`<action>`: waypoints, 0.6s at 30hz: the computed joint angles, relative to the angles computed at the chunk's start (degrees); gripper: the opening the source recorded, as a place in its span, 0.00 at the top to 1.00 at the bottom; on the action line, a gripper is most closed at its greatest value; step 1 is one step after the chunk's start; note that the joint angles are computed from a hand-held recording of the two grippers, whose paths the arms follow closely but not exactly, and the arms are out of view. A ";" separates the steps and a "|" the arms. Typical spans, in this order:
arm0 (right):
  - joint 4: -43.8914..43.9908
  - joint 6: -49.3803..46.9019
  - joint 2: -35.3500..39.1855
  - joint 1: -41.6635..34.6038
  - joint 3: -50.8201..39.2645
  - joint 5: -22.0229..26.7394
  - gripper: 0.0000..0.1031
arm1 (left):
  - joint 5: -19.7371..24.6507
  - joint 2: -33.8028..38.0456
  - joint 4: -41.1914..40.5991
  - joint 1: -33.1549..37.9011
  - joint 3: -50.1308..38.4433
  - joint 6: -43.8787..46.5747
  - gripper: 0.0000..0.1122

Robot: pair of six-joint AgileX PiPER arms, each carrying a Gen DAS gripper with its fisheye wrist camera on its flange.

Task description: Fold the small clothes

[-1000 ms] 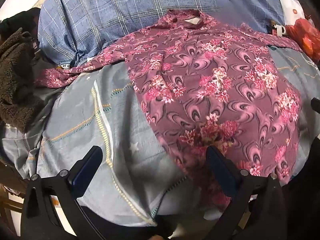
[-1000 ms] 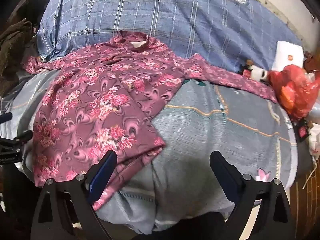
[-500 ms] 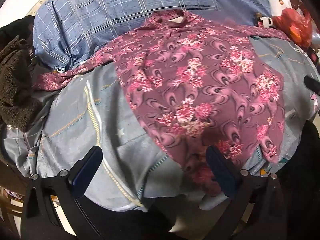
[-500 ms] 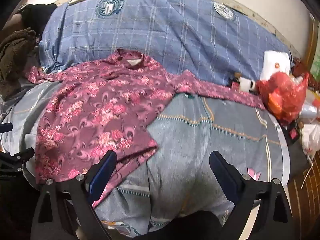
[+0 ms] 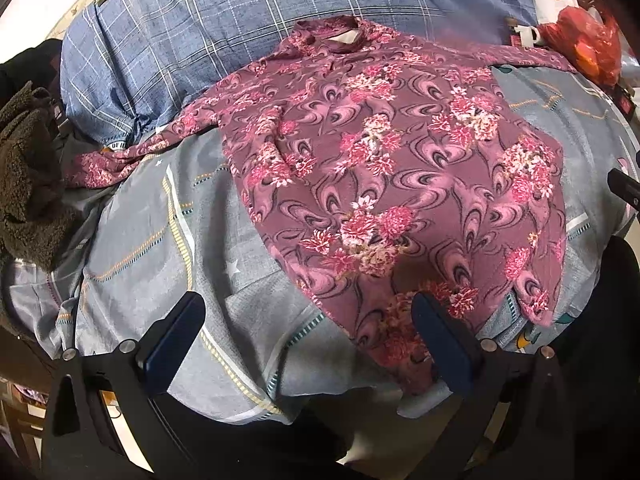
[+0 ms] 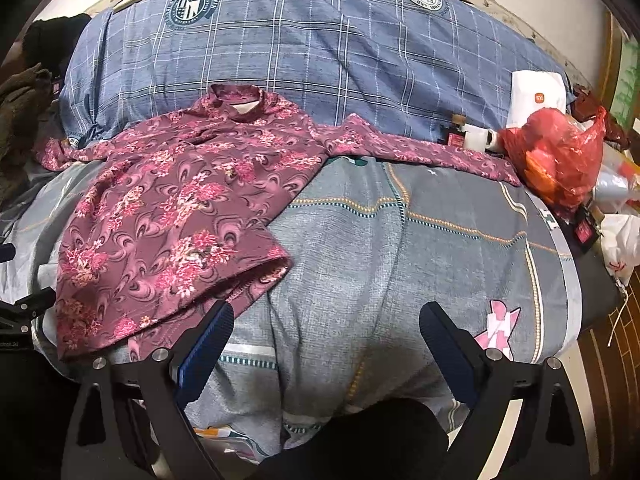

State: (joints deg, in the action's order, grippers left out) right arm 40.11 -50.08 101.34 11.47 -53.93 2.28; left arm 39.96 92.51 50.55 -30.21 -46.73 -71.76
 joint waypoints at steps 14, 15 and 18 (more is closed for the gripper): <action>-9.47 9.90 0.62 -0.13 -0.12 0.33 0.08 | -0.87 0.56 -0.63 1.14 0.18 -0.16 0.08; -12.99 13.40 0.76 -0.11 -0.34 0.50 0.08 | -0.89 0.67 -0.79 1.29 0.15 -0.01 0.08; -13.37 13.85 0.97 -0.20 -0.76 1.11 0.08 | -1.23 0.90 -1.32 1.70 0.12 0.40 0.08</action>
